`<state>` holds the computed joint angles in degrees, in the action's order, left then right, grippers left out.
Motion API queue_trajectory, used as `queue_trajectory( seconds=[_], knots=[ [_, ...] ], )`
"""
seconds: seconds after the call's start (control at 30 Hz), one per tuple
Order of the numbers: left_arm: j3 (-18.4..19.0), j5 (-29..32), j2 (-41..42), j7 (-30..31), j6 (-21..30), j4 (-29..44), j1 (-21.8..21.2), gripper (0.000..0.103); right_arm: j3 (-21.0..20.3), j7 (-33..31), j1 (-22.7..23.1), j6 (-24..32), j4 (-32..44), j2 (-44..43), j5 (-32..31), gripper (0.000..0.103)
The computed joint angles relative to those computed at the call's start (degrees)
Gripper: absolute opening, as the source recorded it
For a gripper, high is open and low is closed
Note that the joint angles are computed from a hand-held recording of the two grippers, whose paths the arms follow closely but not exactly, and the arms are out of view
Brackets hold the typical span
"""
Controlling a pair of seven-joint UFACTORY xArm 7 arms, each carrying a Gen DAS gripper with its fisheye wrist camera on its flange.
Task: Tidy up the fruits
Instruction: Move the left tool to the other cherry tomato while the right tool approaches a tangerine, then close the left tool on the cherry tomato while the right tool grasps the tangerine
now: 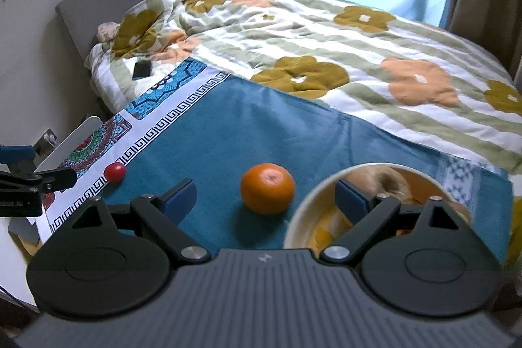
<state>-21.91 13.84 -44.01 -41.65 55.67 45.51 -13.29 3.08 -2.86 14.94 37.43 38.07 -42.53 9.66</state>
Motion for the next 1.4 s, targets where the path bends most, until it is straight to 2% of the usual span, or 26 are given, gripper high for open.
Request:
queue_trajectory(
  seconds=[0.13,0.33,0.4,0.47,0.63,0.87,0.93,1.03,1.13,1.3,1.4],
  knots=[
    [1.83,-0.46,2.33,1.92,-1.5,-0.84,-0.22,0.097,0.79,-0.35,0.26,-0.87,2.28,5.37,-0.6,0.103],
    [3.61,-0.46,6.77,5.27,-2.33,-1.17,-0.49,0.086,1.98,0.34,-0.19,-1.34,5.08,12.32,-1.83,0.103],
    [4.55,-0.95,8.3,6.21,-2.83,-1.34,-0.63,0.081,2.39,0.62,-0.55,-1.19,5.89,14.11,-2.69,0.103],
    [5.28,-1.36,9.61,6.97,-3.17,-1.45,-0.71,0.072,2.85,1.1,-1.01,-1.08,6.53,15.58,-3.71,0.103],
    [5.72,-0.88,11.85,7.84,-3.87,-1.46,-0.58,0.068,3.06,1.39,-1.7,-0.23,7.68,18.33,-5.67,0.1],
    [6.2,-1.54,13.76,8.42,-3.72,-0.63,-1.27,0.047,1.98,-0.13,-1.5,0.83,8.01,19.75,-4.51,0.09],
    [6.17,-1.5,13.55,8.27,-3.72,-0.81,-1.39,0.045,2.05,-0.41,-1.55,0.84,8.0,19.74,-4.52,0.09],
    [6.18,-1.43,13.31,8.01,-3.77,-0.98,-1.4,0.034,2.04,-0.86,-1.53,0.93,7.95,19.66,-4.33,0.09],
    [6.26,-1.52,13.13,7.96,-3.98,-1.19,-1.45,0.034,1.85,-1.53,-1.28,1.19,7.94,19.61,-3.71,0.09],
    [6.25,-1.78,12.9,7.78,-3.97,-1.35,-1.57,0.034,1.55,-1.75,-1.12,2.35,7.92,19.67,-2.08,0.079],
    [6.01,-1.86,12.45,7.43,-3.69,-1.57,-1.68,0.033,1.79,-1.41,-1.26,2.0,7.4,19.18,-2.07,0.076]
  ],
)
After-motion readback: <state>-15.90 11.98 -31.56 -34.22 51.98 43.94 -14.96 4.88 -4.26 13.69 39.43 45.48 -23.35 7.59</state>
